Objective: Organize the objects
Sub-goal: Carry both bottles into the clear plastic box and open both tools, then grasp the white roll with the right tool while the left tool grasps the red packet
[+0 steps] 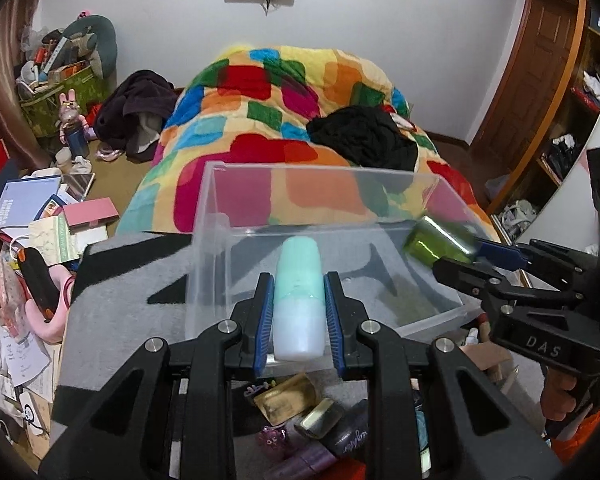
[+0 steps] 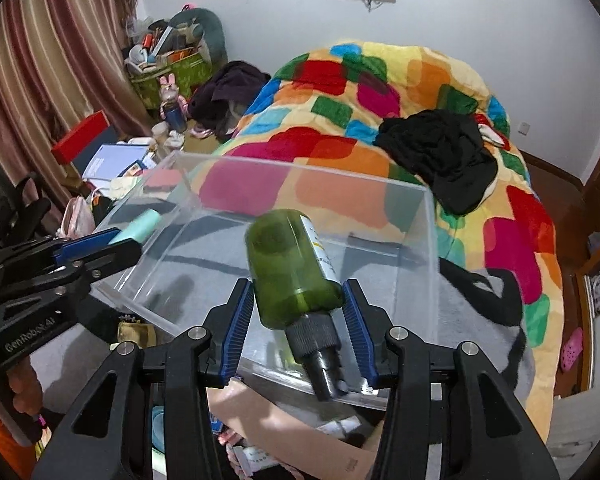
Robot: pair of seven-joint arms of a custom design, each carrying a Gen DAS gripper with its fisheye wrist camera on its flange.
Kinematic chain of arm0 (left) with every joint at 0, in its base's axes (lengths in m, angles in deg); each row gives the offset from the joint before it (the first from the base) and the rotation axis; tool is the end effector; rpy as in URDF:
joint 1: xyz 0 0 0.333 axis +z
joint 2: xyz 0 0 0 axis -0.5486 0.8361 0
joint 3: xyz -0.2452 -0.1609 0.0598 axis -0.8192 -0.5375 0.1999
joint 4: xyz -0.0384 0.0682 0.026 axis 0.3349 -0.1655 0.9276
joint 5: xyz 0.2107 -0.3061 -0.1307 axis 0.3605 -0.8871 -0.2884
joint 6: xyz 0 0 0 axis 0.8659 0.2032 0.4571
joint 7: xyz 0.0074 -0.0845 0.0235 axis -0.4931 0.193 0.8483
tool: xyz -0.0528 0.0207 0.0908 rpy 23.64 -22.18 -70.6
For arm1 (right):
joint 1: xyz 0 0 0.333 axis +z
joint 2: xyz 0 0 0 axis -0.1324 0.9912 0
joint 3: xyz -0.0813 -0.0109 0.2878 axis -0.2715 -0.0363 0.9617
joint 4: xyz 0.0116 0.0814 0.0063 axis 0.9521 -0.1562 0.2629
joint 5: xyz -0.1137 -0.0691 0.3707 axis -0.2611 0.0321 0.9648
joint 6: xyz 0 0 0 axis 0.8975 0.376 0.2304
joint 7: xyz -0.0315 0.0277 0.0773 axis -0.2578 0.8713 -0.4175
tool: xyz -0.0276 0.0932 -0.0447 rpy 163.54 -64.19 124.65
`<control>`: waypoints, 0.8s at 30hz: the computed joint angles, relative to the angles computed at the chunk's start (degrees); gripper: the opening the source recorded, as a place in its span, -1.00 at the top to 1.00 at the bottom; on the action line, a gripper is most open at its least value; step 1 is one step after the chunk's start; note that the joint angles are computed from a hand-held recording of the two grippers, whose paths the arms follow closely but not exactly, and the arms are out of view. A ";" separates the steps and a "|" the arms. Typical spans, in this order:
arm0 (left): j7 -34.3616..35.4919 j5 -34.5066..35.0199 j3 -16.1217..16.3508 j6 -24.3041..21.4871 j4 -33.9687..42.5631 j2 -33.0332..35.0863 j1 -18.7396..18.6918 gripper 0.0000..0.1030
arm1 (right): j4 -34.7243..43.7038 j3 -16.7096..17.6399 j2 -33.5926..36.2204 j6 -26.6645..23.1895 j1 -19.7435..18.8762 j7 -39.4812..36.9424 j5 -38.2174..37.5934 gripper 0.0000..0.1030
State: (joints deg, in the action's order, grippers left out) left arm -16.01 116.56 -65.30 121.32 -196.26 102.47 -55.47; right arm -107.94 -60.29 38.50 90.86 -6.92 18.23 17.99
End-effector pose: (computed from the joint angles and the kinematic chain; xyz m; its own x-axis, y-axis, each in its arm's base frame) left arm 0.5697 -0.2460 0.2780 0.0436 -0.9888 0.1428 -0.7515 -0.1267 -0.6475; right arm 0.6312 0.1084 0.3041 0.5628 -0.8217 -0.0900 -0.6770 -0.3957 -0.6206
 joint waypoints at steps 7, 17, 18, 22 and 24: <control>-1.32 1.86 2.16 1.44 -0.93 -1.03 -2.70 0.52 | -2.10 1.34 -2.00 -0.53 -1.14 -5.03 3.89 0.16; -17.09 19.86 -1.01 -5.78 -3.56 -7.05 -3.27 -0.09 | -7.48 -0.87 -9.33 -2.13 -0.77 -20.65 21.87 -0.08; -18.58 21.44 -1.66 -6.96 -4.21 -7.82 -3.16 -0.23 | -8.21 -1.33 -10.19 -1.87 -0.54 -22.54 23.99 -0.13; -22.10 25.07 -4.84 -12.11 -7.14 -10.32 -2.57 -0.52 | -10.32 -3.33 -12.51 0.72 0.96 -31.30 33.17 -0.31; -22.68 25.63 -6.47 -13.28 -8.56 -11.08 -1.77 -0.59 | -11.16 -4.65 -13.36 2.19 1.68 -36.28 38.48 -0.39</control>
State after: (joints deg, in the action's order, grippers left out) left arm -38.69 142.19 -71.78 108.04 -204.82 91.38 -57.24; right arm -119.10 -64.94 25.14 93.05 -5.25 -18.06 56.47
